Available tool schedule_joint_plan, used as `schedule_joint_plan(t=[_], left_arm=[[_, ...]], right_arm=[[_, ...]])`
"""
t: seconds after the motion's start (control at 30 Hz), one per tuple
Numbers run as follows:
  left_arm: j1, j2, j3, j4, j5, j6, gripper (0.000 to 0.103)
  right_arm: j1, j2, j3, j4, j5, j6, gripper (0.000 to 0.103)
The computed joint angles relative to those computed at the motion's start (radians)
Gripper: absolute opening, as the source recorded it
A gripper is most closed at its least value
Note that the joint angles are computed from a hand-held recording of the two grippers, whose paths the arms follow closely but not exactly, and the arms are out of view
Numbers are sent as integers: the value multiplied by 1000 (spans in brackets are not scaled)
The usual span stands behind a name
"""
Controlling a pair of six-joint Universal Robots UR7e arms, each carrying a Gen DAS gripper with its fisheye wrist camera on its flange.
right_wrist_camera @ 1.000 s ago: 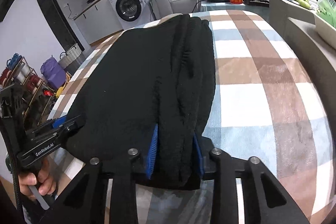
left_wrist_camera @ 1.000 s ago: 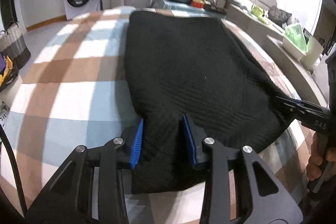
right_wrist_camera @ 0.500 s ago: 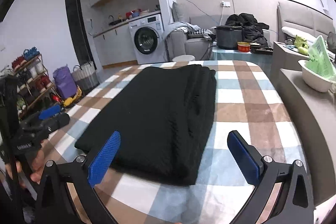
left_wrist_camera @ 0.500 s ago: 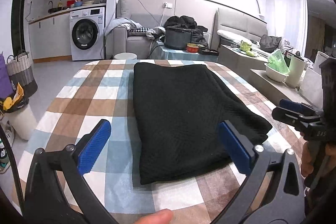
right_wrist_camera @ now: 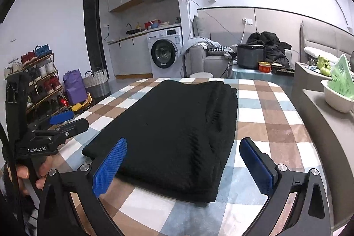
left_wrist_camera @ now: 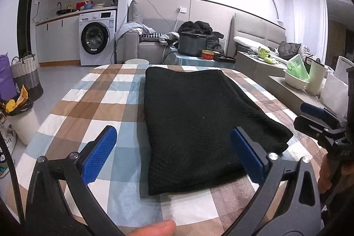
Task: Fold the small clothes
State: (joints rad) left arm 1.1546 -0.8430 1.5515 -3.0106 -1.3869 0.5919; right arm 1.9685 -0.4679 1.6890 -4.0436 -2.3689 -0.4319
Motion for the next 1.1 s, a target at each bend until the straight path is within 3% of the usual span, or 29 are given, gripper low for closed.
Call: schedule_joint_plan(t=[0.43, 1.1], left_arm=[[-2, -3, 15, -29, -4, 21, 102], [0, -1, 11, -32, -9, 20, 102]], right_arm=[[-5, -8, 30, -89, 40, -6, 103], [-2, 3, 20, -82, 42, -30, 103]])
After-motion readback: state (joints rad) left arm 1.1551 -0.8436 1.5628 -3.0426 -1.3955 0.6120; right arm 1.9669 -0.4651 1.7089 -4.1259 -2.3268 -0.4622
